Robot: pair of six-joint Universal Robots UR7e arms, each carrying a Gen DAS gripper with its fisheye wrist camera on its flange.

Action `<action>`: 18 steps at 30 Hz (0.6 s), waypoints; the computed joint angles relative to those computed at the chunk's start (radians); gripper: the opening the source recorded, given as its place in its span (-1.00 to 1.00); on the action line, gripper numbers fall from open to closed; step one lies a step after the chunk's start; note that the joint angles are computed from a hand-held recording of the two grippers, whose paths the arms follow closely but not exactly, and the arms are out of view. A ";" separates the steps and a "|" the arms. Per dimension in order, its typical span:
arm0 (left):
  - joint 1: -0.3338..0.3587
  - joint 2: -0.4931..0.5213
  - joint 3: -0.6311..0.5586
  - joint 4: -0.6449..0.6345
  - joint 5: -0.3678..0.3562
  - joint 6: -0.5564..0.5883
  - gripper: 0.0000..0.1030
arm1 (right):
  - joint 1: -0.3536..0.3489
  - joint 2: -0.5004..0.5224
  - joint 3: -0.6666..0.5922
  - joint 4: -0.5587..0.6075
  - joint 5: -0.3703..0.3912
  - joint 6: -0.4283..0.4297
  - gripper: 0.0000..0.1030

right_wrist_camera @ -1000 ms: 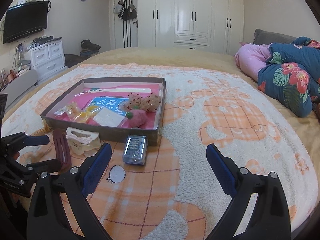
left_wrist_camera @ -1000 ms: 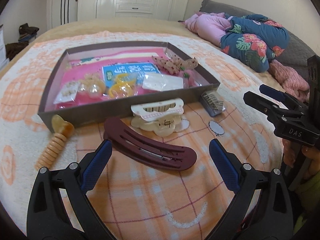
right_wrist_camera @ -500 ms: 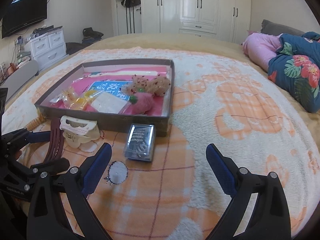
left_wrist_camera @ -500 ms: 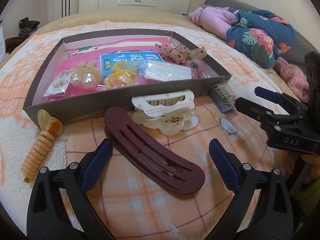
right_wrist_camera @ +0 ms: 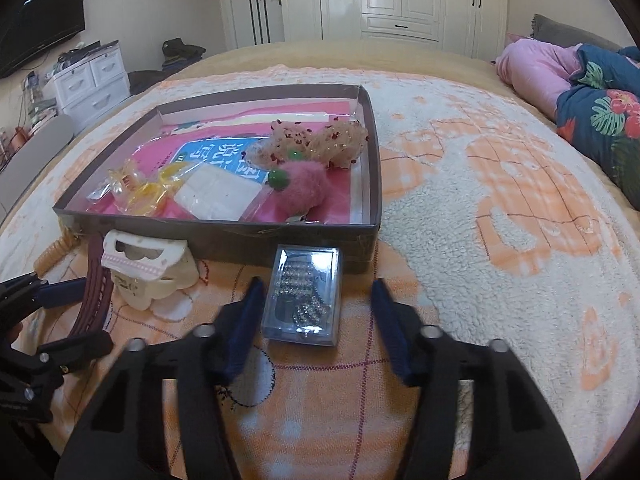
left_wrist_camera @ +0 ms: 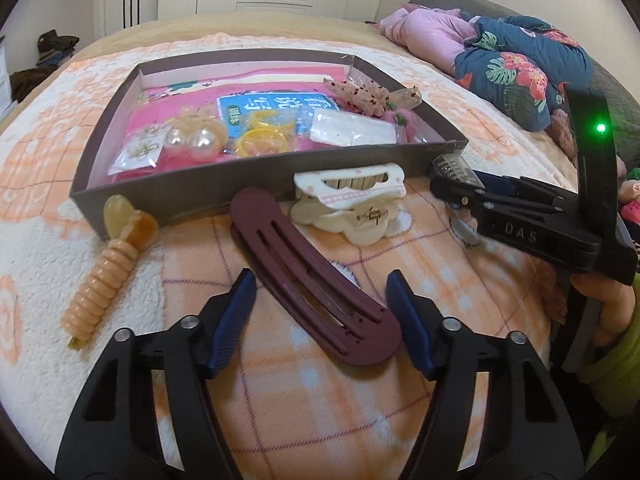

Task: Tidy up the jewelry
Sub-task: 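Grasp the maroon hair clip with the left gripper while the right grasps the rhinestone comb box, then carry the maroon clip and comb box into the pink box and open both grippers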

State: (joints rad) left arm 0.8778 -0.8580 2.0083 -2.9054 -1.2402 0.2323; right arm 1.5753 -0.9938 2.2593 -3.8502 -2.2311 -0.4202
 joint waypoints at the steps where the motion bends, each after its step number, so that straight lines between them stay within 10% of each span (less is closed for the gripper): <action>1: 0.001 -0.006 0.003 0.005 0.000 -0.002 0.00 | -0.001 -0.002 0.005 -0.003 0.005 -0.002 -0.28; 18: 0.012 -0.088 0.069 0.029 0.019 0.021 -0.54 | 0.018 -0.004 0.099 -0.124 0.038 -0.062 -0.40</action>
State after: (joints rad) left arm 0.8900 -0.9463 2.0770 -2.8766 -1.2208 0.2532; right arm 1.5937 -0.9983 2.3586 -3.9737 -2.1928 -0.4820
